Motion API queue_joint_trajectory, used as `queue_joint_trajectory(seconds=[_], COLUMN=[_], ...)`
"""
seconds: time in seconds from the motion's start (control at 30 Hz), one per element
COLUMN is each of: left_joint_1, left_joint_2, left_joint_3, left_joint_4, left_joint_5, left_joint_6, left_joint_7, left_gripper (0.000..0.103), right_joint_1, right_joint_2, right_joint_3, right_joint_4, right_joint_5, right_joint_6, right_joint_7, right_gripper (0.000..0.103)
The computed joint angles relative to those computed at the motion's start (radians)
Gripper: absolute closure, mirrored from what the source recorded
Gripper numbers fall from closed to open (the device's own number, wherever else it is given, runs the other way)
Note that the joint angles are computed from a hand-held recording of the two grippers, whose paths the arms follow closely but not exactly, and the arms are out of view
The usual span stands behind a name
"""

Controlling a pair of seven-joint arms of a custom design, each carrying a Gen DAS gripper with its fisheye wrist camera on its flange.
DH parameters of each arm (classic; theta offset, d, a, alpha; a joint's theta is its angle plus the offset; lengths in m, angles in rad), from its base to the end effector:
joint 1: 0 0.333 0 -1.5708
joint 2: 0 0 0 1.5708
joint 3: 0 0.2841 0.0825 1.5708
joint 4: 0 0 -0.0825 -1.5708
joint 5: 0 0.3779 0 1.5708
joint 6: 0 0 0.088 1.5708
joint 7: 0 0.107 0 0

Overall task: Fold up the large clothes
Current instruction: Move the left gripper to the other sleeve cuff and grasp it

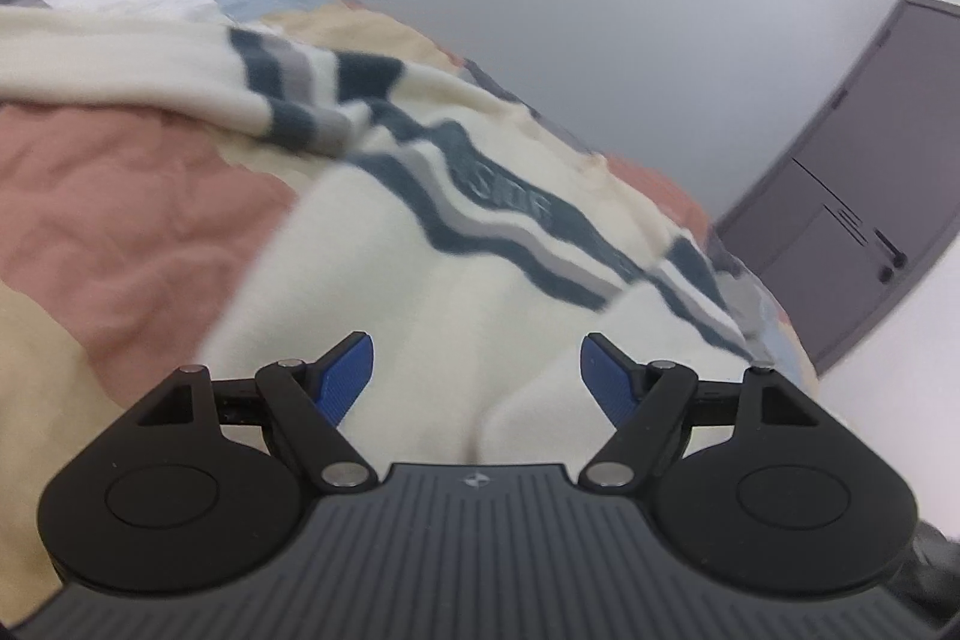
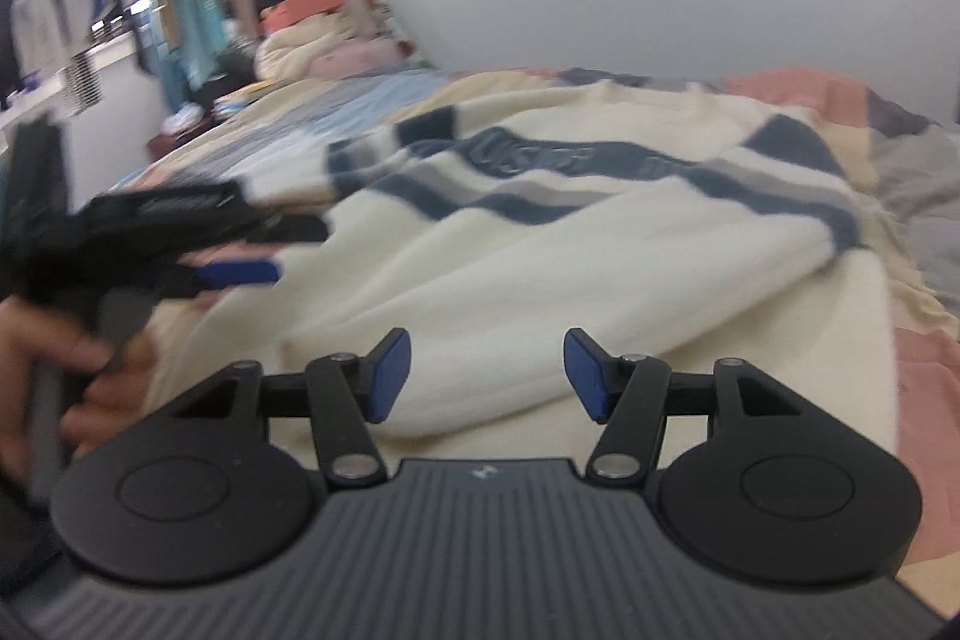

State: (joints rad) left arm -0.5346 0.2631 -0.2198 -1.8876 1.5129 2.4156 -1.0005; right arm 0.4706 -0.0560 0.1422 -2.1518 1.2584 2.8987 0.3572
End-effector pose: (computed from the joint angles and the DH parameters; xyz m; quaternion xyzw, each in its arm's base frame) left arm 0.4676 -0.4227 0.3752 -0.7853 0.3476 -0.4547 0.2361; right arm 0.4839 0.2719 0.4566 -0.7994 0.3706 -0.1176 0.4580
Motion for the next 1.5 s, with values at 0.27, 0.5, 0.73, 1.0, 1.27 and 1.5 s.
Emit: queue_joint_trajectory(seconds=[0.27,0.5,0.73,1.0,1.27,1.5], left_joint_1=[-0.028,-0.071,-0.087,-0.153,0.007,0.134], left_joint_2=[0.113,0.171,0.208,0.098,-0.146,-0.302], left_joint_3=[0.015,0.04,0.057,0.083,0.044,0.007], left_joint_4=[0.127,0.189,0.226,0.154,-0.186,-0.477], left_joint_5=[-0.055,-0.151,-0.293,-0.121,-0.173,-0.103], left_joint_6=[0.049,0.025,0.003,-0.254,-0.279,-0.285], left_joint_7=[0.2,0.372,0.466,0.237,-0.169,-0.735], left_gripper=[0.047,0.059,0.062,0.045,0.042,0.042], right_joint_1=[-0.034,-0.069,-0.046,-0.103,-0.1,-0.1], right_joint_2=[0.161,0.265,0.306,0.278,0.288,0.305], right_joint_3=[0.016,0.06,0.037,0.07,0.061,0.06], right_joint_4=[0.158,0.238,0.219,0.194,0.206,0.224], right_joint_5=[0.023,-0.001,-0.277,-0.281,-0.307,-0.334], right_joint_6=[0.079,0.101,0.113,0.082,0.064,0.063], right_joint_7=[0.017,0.037,0.233,0.27,0.312,0.349], right_gripper=[0.045,0.052,0.055,0.056,0.055,0.055])
